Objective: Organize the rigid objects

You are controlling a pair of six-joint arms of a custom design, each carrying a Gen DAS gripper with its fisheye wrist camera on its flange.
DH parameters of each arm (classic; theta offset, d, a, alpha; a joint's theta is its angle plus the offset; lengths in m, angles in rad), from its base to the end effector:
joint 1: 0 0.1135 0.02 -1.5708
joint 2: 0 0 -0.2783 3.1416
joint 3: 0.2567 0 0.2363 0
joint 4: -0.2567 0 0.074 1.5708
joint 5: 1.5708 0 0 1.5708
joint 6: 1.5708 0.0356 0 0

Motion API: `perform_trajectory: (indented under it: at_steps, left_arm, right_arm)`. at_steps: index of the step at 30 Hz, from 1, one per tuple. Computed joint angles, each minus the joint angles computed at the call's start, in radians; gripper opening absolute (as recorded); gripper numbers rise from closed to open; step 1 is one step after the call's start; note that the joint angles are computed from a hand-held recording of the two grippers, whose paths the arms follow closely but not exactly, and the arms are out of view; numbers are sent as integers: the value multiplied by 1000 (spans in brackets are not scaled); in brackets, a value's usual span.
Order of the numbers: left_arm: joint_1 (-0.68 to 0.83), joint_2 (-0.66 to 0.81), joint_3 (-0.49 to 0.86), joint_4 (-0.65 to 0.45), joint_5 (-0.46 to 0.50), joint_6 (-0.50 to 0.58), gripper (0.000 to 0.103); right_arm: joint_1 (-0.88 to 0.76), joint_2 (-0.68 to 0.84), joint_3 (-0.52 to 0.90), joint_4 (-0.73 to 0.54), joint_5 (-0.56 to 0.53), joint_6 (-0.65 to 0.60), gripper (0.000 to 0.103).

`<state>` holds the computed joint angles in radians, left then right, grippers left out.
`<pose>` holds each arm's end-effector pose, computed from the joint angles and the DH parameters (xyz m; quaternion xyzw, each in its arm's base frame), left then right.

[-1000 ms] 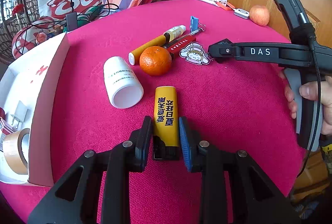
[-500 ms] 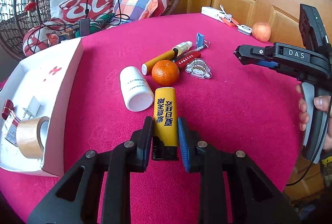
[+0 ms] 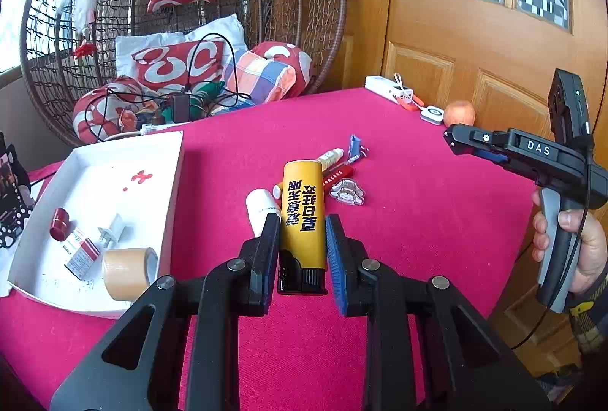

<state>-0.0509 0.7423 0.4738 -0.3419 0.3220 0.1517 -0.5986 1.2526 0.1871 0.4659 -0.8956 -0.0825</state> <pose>0.1388 -0.0184 0.2371 0.1622 0.8635 -0.1190 0.4626 0.1607 -0.0760 0.1526 0.0080 0.8224 0.2204 0.5245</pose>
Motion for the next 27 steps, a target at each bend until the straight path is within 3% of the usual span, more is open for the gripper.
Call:
perform_trajectory:
  at_steps: [6, 13, 18, 22, 27]
  left_arm:
    - [117, -86, 32, -84, 96, 27, 24]
    - [264, -142, 58, -158, 206, 66, 24]
    - [371, -134, 86, -197, 270, 108, 24]
    - [495, -110, 127, -229, 353, 138, 24]
    - [659, -71, 189, -294, 473, 179, 24]
  right_arm:
    - [-144, -178, 4, -188, -125, -73, 46]
    - [-225, -274, 30, -328, -244, -103, 46]
    - [-264, -347, 18, -302, -319, -47, 46]
    - [-305, -354, 24, -320, -375, -59, 46]
    - [-411, -265, 73, -448, -456, -214, 46]
